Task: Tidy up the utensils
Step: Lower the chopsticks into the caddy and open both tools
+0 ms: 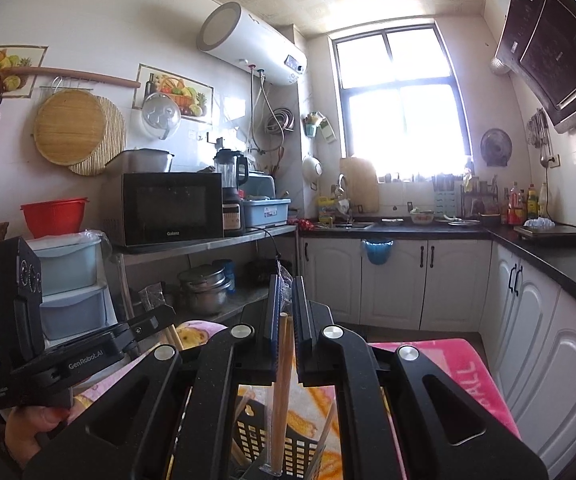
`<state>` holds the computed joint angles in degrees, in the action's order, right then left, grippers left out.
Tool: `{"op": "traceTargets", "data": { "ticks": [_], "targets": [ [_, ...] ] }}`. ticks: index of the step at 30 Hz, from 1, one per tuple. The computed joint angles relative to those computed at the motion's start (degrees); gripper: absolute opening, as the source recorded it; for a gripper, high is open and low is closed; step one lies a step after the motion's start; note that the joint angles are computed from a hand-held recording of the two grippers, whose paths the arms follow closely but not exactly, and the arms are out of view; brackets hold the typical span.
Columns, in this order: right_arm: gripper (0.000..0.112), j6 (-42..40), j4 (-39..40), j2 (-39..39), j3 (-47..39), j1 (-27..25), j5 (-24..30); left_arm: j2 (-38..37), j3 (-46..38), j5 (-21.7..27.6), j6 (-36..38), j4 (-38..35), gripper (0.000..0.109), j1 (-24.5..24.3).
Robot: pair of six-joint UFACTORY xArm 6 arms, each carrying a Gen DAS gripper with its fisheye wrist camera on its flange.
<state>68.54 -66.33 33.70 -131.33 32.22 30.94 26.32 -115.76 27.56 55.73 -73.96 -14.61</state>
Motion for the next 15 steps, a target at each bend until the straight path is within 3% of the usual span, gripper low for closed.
{"op": "traceTargets", "data": {
  "ticks": [15],
  "targets": [
    [0.007,9.47,-4.36,-2.68,7.53,-0.53,-0.82,-1.67,5.42,0.30,3.28,-4.23,0.003,-0.36]
  ]
}}
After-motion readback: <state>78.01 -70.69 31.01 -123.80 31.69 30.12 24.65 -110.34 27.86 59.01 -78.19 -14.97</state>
